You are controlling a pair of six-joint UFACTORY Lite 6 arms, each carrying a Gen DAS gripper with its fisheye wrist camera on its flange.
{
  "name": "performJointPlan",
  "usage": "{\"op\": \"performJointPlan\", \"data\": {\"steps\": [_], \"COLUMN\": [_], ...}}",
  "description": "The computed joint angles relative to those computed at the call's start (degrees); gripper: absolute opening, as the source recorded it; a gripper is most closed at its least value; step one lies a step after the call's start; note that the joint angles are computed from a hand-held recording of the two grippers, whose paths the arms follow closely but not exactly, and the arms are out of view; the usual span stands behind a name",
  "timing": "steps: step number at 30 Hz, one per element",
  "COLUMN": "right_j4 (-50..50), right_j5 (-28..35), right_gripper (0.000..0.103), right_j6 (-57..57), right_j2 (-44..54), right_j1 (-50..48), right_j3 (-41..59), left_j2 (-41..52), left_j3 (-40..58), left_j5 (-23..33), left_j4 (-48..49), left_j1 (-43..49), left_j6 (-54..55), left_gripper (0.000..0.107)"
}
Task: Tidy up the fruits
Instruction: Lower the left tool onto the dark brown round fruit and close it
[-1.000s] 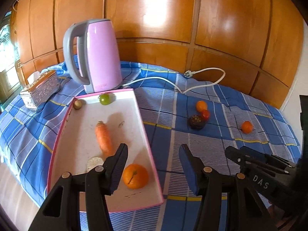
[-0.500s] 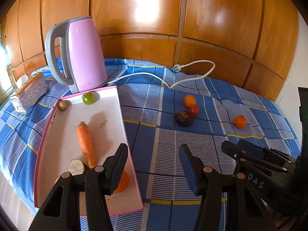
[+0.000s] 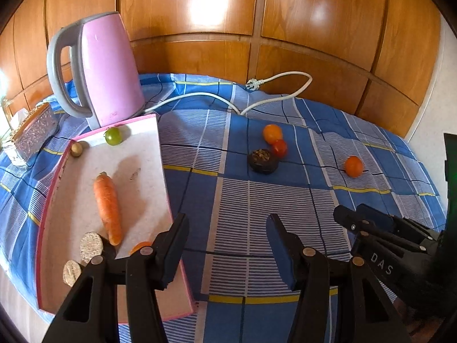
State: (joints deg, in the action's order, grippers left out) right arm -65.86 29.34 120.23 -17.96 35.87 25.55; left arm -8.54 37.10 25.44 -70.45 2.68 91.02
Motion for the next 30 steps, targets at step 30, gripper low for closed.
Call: {"op": "performJointPlan", "data": {"steps": [30], "right_j4": [-16.42], "right_j5": [-23.64], "right_gripper": [0.026], "right_j6": [-1.65], "right_j2": [14.37], "right_j1": [-24.21], "right_j3": [12.91], "left_j2": [30.04], "left_j3": [25.17], "left_j5": [-2.73], "left_j4": [-9.81], "left_j1": [-12.5], "left_j6": [0.09], "left_gripper": [0.044]}}
